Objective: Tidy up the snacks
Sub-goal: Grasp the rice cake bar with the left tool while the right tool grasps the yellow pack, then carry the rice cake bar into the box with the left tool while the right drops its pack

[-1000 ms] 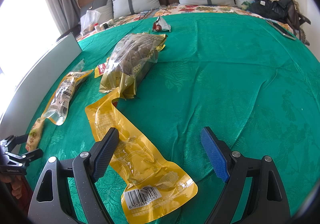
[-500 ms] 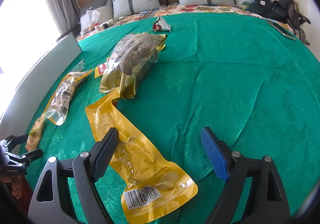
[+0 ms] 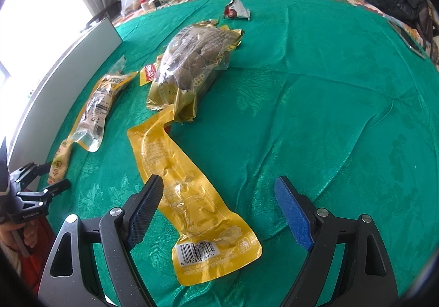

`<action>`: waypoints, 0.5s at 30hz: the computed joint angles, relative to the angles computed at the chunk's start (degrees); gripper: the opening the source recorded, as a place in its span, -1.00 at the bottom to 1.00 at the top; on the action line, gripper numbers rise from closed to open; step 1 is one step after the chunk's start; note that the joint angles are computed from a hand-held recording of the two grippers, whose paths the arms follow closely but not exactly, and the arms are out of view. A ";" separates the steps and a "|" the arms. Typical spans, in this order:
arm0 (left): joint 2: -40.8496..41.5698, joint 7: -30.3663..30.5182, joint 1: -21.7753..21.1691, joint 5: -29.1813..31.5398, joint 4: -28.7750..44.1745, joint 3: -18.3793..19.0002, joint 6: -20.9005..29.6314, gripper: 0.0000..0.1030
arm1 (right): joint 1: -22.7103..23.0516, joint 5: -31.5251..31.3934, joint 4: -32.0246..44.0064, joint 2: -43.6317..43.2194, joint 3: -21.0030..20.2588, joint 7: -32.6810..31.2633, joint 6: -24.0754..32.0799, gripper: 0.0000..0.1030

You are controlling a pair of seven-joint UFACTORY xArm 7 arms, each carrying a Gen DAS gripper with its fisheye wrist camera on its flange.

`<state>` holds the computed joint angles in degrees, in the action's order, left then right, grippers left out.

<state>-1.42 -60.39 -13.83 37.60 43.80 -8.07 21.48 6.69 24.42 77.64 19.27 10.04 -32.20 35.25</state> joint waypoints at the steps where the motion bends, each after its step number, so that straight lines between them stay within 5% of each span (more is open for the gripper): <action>1: 0.12 0.48 0.04 -0.60 0.03 0.11 -0.67 -0.57 | 0.48 -1.68 1.10 -0.01 -0.18 -0.03 1.83 0.67; 6: -0.53 3.25 0.62 -5.27 -1.52 0.81 -4.30 -0.61 | 5.54 -12.83 7.08 3.24 -1.15 0.50 10.19 0.67; 8: -1.44 4.53 0.93 -8.01 -2.99 0.85 -5.95 -0.61 | 9.67 -21.78 8.24 5.11 -3.07 2.97 10.66 0.67; 10: -2.23 5.93 1.23 -10.44 -4.16 0.66 -6.97 -0.61 | 10.44 -24.20 8.19 5.56 -3.08 3.84 9.50 0.66; 11: -2.59 6.55 1.38 -11.45 -4.61 0.52 -7.22 -0.61 | 10.61 -24.43 9.46 6.12 -3.35 5.45 10.77 0.59; 13: -3.12 7.56 1.60 -12.98 -5.19 0.10 -7.39 -0.61 | 9.82 -23.22 11.14 6.56 -3.31 7.85 13.59 0.14; 15: -3.14 8.52 1.83 -14.27 -5.31 -0.16 -7.78 -0.61 | 9.72 -24.43 9.90 5.42 -3.63 8.46 14.20 0.03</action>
